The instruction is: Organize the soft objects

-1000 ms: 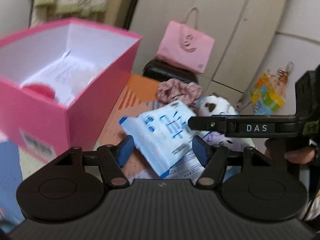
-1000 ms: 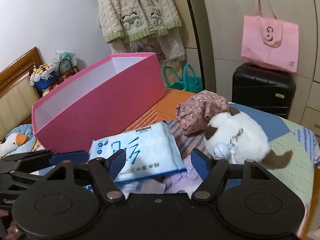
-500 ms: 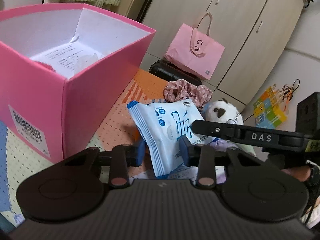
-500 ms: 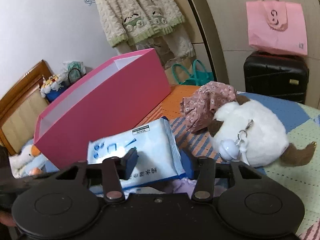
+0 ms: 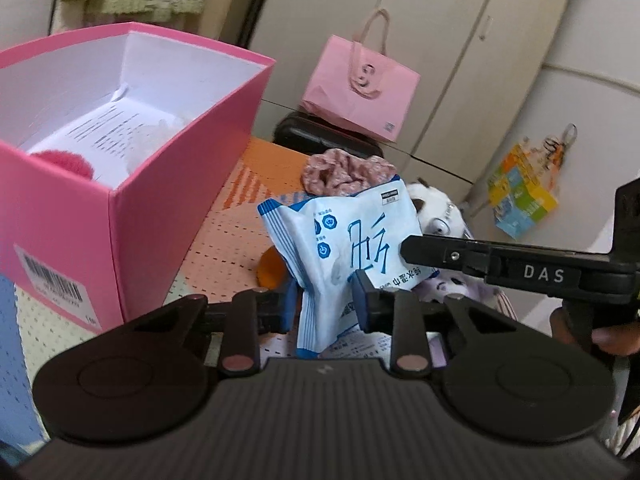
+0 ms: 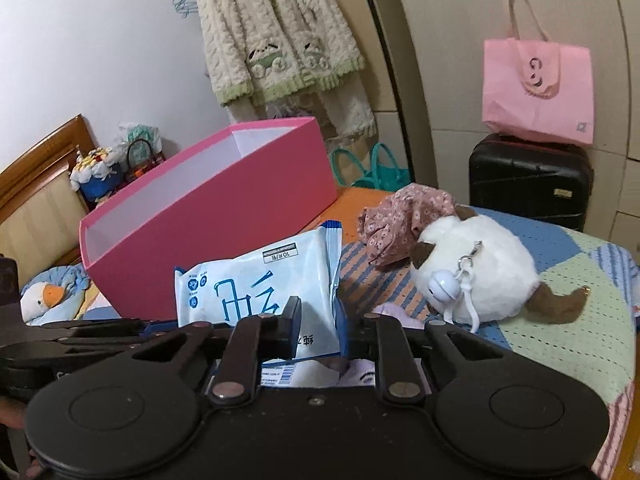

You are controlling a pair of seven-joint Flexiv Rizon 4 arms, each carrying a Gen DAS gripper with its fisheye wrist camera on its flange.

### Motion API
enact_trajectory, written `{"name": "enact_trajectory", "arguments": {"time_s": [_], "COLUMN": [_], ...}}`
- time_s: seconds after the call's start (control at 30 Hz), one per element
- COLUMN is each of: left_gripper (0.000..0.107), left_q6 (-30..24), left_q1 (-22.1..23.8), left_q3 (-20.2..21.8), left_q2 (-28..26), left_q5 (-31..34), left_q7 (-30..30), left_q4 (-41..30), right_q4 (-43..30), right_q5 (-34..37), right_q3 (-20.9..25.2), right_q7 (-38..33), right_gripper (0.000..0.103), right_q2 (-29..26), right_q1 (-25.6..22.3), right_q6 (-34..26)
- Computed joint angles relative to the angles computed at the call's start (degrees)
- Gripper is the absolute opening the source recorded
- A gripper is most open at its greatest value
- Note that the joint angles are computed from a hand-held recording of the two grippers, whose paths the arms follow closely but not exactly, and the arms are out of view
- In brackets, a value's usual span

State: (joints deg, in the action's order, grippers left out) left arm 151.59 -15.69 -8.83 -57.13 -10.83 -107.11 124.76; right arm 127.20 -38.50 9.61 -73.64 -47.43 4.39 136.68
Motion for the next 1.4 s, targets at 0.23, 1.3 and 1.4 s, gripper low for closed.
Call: {"name": "enact_trajectory", "arguments": {"time_s": [0.23, 1.3, 1.4], "left_gripper": [0.027, 0.026, 0.026], "left_q6": [-3.2, -6.8, -7.9], "left_q1": [3.8, 9.8, 11.5], "left_q3": [-0.7, -3.2, -4.0], "left_q2": [1.9, 2.9, 3.4], "left_q5": [7.6, 18.4, 21.0], "left_q7": [1.0, -0.7, -1.0], "left_q4": [1.4, 3.5, 4.4], "right_q4": [3.8, 9.3, 10.3], "right_q5": [7.1, 24.6, 27.9], "right_q3": [-0.8, -0.4, -0.9], "right_q7": [-2.3, -6.7, -6.5], "right_gripper": [0.04, 0.052, 0.053], "right_q2": [2.2, 2.8, 4.1], "right_q1": [3.8, 12.6, 14.9], "right_q6": [0.6, 4.6, 3.6]}}
